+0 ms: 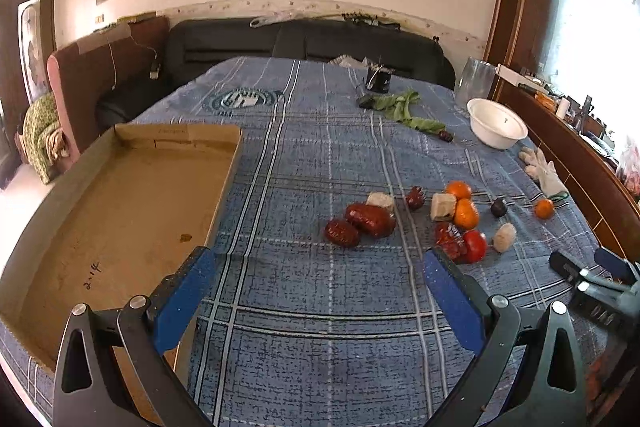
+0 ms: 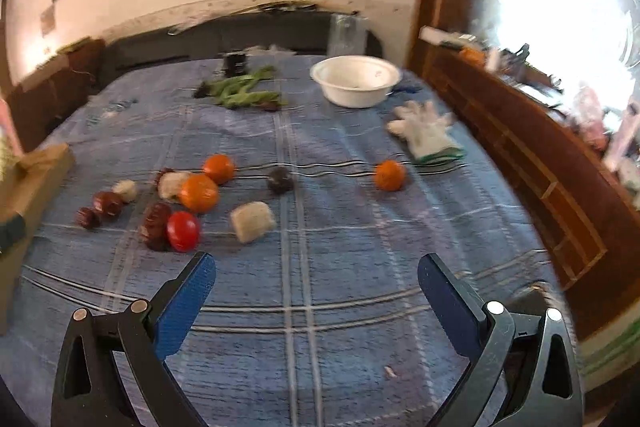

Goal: Organize fruits

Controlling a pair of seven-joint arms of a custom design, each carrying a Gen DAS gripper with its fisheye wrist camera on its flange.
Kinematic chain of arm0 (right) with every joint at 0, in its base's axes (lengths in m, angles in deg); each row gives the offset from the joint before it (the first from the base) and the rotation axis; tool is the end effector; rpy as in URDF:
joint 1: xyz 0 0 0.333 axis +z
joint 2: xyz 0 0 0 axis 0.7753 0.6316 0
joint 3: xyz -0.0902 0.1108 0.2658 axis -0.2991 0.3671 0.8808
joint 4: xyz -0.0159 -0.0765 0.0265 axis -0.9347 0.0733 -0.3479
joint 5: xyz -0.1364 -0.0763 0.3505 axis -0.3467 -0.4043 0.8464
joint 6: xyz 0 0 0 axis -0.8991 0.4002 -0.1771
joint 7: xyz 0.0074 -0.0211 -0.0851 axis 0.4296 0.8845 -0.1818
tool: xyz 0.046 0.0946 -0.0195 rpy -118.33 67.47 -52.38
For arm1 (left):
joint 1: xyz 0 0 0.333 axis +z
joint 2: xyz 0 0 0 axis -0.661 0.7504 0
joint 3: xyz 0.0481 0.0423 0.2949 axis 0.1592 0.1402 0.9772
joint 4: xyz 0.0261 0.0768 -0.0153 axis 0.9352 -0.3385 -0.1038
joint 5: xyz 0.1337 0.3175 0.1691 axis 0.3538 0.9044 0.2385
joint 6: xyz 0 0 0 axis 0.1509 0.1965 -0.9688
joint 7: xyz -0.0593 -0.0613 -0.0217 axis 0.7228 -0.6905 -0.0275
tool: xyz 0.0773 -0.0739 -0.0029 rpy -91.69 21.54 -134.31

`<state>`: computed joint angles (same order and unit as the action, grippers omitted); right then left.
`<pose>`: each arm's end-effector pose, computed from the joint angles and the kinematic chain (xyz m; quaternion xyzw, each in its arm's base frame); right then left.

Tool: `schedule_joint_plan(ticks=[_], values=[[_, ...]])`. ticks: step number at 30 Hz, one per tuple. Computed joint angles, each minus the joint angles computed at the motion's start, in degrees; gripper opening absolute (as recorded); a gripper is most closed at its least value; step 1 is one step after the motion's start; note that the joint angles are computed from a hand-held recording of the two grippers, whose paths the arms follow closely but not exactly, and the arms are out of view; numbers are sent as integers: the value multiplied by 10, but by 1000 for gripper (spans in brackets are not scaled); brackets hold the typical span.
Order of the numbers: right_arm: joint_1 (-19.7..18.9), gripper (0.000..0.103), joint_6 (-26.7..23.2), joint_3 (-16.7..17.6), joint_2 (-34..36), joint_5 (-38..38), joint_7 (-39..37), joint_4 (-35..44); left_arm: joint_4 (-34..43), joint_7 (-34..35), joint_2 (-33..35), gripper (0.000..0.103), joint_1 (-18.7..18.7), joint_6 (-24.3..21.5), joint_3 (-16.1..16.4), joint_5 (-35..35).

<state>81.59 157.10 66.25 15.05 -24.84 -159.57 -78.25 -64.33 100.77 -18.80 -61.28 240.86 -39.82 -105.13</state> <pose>0.3476 0.3409 0.5001 -0.4233 0.8110 -0.3627 0.1776 0.4814 -0.2496 0.4978 -0.4840 0.7650 -0.3869 0.1754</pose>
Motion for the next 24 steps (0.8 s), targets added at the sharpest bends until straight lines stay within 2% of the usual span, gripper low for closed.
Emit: schedule_joint_plan(ticks=[3,4,5,6,7,8,9,17,24], values=[[-11,101,99,-26,-34,7,-1,-43,18,30,13,102,-4,-36,5,-16],[-18,96,129,-30,-42,10,0,-54,23,44,17,100,-3,-47,5,-27],[-25,91,159,-34,-47,14,0,-65,31,64,22,92,-4,-64,5,-45],[-34,82,185,-38,-52,21,-1,-75,42,92,27,79,-4,-89,5,-70],[-41,72,208,-42,-56,29,-6,-84,49,112,31,73,0,-112,4,-88],[-49,68,219,-41,-58,37,-11,-89,57,125,35,61,5,-132,1,-98],[-56,64,226,-40,-60,45,-16,-93,64,133,41,56,10,-150,-3,-105],[-91,62,263,-29,-47,54,-55,-94,100,91,73,56,37,-169,-28,-62],[-98,62,280,-35,-18,49,-89,-77,143,13,113,56,43,-153,-38,42]])
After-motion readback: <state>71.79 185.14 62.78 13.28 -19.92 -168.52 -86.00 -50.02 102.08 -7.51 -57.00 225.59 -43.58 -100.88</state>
